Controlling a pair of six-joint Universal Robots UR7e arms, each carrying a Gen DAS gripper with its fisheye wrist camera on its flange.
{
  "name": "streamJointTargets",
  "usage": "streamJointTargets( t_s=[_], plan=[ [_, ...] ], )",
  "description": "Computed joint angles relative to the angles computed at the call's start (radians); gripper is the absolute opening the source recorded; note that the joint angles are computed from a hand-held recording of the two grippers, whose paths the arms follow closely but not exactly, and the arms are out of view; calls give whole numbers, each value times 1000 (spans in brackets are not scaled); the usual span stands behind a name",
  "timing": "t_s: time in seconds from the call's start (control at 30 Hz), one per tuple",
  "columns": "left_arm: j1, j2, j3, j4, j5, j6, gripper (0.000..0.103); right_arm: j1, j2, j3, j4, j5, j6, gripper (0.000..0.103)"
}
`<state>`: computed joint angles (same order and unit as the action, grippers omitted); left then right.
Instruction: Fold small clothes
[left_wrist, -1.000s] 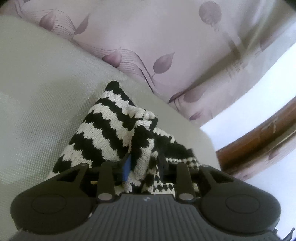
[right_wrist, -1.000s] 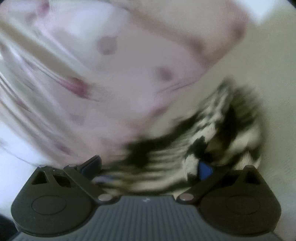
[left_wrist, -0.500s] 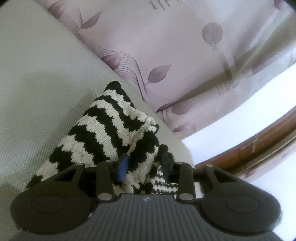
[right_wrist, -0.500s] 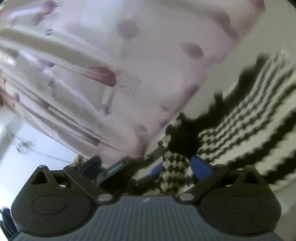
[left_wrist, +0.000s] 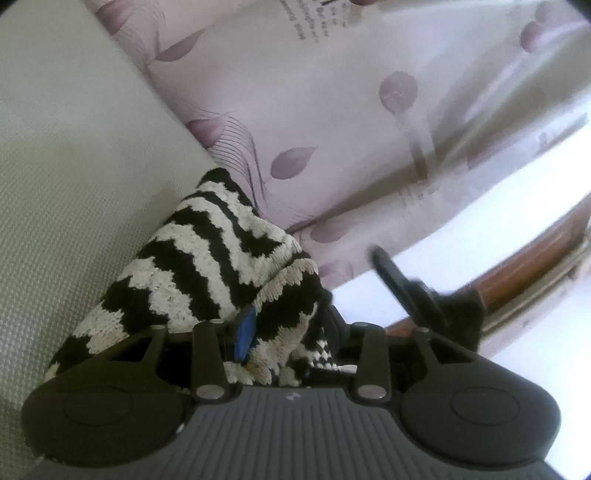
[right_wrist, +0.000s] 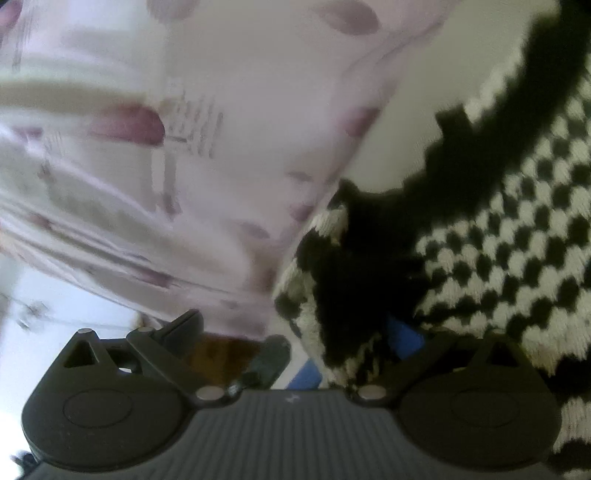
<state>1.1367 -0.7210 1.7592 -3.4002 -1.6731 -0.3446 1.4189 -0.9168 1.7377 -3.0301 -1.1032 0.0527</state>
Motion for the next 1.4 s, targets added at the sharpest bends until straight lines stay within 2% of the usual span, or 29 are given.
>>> streamJointTargets(
  t_s=[0.03,0.07,0.1,0.13,0.17,0.27,0.3,0.33,0.37,0.4,0.43,0.53,0.73,0.8,0.93,1.0,1.07,1.1,1.13,1.17,1.23,1.3,1.37,1.4],
  plan=[
    [-3,-4,5,6,2,17,41,13,5,-8,4,-38,-17,88],
    [-9,-12,16,8,14,42,41,25,7,-15,13,-78,-33,65],
    [-15,-21,31,2,26,68,41,34,10,-21,21,-116,-50,51],
    [-21,-32,46,-1,38,90,41,41,14,-29,29,-144,-66,33],
    [-25,-49,65,-3,47,109,44,48,20,-36,31,-174,-92,27],
    [-23,-106,136,-50,61,118,49,65,18,-27,-7,-230,-173,21],
    [-26,-131,166,-76,83,133,56,67,11,-20,-22,-224,-195,21],
    [-34,-155,197,-109,122,157,61,68,5,-17,-30,-214,-213,21],
    [-48,-175,228,-147,185,184,72,68,-2,-17,-30,-204,-221,20],
    [-63,-189,248,-173,241,204,79,69,-8,-20,-22,-195,-230,20],
    [-72,-201,263,-187,281,224,79,72,-15,-23,-15,-197,-247,20],
    [-89,-225,269,-146,336,260,80,72,-52,-28,11,-207,-302,20],
    [-119,-176,207,-87,337,266,86,32,-135,-38,23,-229,-340,18],
    [-131,-144,174,-66,320,270,91,6,-163,-42,18,-239,-350,11],
    [-163,-62,100,-41,324,317,94,-69,-210,-54,7,-217,-304,10],
    [-173,-39,87,-25,336,349,94,-106,-230,-54,89,-163,-294,13],
    [-163,-20,95,-75,309,360,94,-132,-246,-29,163,-75,-293,15],
    [-157,-14,102,-105,301,354,94,-136,-246,-20,185,-56,-294,19],
    [-152,-9,105,-120,307,340,94,-131,-240,-4,182,-59,-299,38],
    [-148,-10,110,-123,308,323,94,-125,-229,0,187,-66,-310,63],
    [-133,-13,113,-124,296,287,94,-106,-193,0,163,-112,-304,101],
    [-128,-17,120,-123,312,267,94,-104,-161,12,101,-109,-284,101],
    [-118,-21,122,-109,290,267,94,-96,-137,15,57,-115,-273,101],
    [-116,-23,125,-108,285,272,94,-95,-128,12,57,-92,-276,101]
  ],
)
